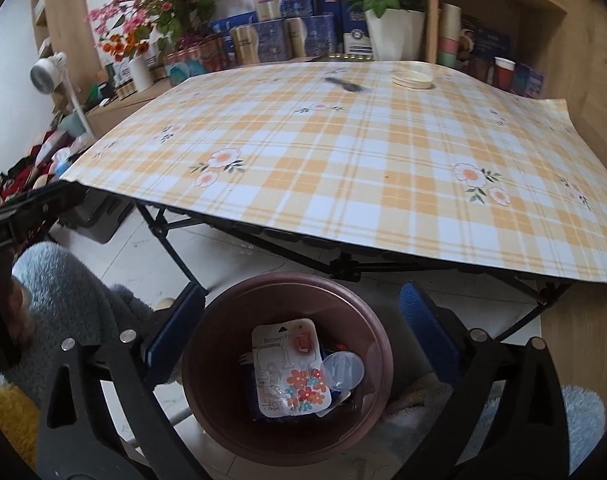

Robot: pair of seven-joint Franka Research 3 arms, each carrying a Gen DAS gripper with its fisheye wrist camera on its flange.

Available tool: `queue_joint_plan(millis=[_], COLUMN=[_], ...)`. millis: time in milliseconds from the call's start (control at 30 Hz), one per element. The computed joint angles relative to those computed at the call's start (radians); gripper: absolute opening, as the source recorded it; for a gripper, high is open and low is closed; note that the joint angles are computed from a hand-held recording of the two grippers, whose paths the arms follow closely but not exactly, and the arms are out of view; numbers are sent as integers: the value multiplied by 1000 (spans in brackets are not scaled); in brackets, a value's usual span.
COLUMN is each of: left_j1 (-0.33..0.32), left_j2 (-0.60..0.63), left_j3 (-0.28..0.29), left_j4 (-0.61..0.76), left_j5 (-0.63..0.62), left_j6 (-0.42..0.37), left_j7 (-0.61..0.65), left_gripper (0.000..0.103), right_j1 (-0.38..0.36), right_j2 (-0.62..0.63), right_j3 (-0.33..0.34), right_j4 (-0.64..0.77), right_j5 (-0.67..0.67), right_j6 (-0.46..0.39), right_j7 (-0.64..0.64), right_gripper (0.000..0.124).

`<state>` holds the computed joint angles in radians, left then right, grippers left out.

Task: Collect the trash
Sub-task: 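Move the left tool back to the table and grasp the wrapped black fork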

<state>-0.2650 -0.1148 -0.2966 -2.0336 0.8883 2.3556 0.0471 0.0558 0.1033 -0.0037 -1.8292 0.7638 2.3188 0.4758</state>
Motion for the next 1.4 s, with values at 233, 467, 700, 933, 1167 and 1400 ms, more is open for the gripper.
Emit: queue_joint_plan(millis=[233, 467, 700, 933, 1167, 1400], left_j1=[-4, -9, -9, -3, 13, 61], left_j2=[4, 15, 11, 9, 14, 122], left_j3=[-1, 2, 7, 5, 32, 84], left_j4=[5, 15, 8, 7, 12, 130], left_j5=[-9, -32, -41, -49, -138, -309], left_j6=[-18, -38, -30, -48, 9, 190], left_j7=[2, 20, 8, -21, 15, 160], left_gripper=[97, 97, 97, 97, 96, 69], right_j1=[-6, -8, -15, -21, -30, -43], right_j2=[11, 37, 56, 75, 143, 310], right_j3=[-2, -2, 2, 6, 15, 45], right_j4=[11, 35, 54, 80, 184, 442], right_j5=[-7, -38, -51, -47, -54, -85], right_j6=[-7, -13, -21, -23, -19, -11], right_j7=[28, 98, 147, 176, 226, 266], right_gripper=[97, 97, 97, 97, 97, 97])
